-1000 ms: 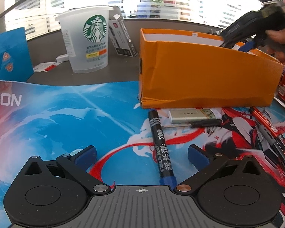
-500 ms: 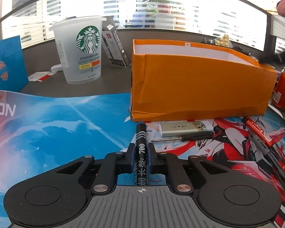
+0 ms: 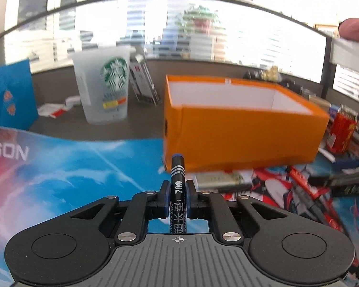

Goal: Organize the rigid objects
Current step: 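Grasp the black marker with the left gripper and drop it into the orange box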

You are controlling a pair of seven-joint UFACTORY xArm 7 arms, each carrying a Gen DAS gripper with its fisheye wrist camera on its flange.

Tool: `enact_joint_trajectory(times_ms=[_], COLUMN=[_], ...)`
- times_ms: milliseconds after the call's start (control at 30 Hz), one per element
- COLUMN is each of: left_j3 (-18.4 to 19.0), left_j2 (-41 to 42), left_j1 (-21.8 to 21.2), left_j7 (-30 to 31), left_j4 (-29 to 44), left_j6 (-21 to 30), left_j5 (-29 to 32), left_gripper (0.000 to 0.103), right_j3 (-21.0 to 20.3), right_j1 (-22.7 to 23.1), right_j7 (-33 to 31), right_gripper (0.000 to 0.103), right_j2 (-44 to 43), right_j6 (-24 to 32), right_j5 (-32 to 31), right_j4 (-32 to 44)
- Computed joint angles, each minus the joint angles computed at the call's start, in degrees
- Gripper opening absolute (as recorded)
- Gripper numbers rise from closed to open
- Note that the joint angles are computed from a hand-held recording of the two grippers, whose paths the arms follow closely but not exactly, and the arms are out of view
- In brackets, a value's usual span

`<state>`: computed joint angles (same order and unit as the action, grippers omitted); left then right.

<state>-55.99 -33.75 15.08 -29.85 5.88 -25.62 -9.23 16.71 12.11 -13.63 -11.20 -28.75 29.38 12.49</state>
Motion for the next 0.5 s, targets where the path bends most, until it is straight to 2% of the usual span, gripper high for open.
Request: enact_joint_trajectory(times_ms=[67,133,233,400,500], left_j3=[5.2,10.4,15.0,19.1,16.1], left_j2=[-1.9,-3.8,-4.8,0.4,6.0], left_j1=[-4.0,-7.8,-9.8,-10.5,-7.3], left_j7=[0.2,0.6,2.0,6.1,9.5], left_j4=[-0.6,-0.9,0.4,6.6,13.1], left_j6=[1.2,2.5,3.1,2.3,3.1], left_j5=[0.8,1.8,3.7,5.7,4.0], left_gripper=[0.011,0.011,0.011,0.011,0.011], right_j3=[0.0,-2.4,-3.3,-4.7,-5.8], right_j1=[0.3,1.5,2.1,2.6,2.6], right_j7=[0.2,3.4,5.2,8.4,10.5], right_gripper=[0.075,0.074,0.074,0.074,0.074], right_j2=[1.5,1.8,2.0,2.5,2.7], right_j6=[-1.1,-2.1,-3.0,-4.3,-5.0], right_j5=[0.0,-3.6,-5.4,-8.9,-11.4], right_j4=[0.1,-0.9,-1.4,-2.0,-2.4])
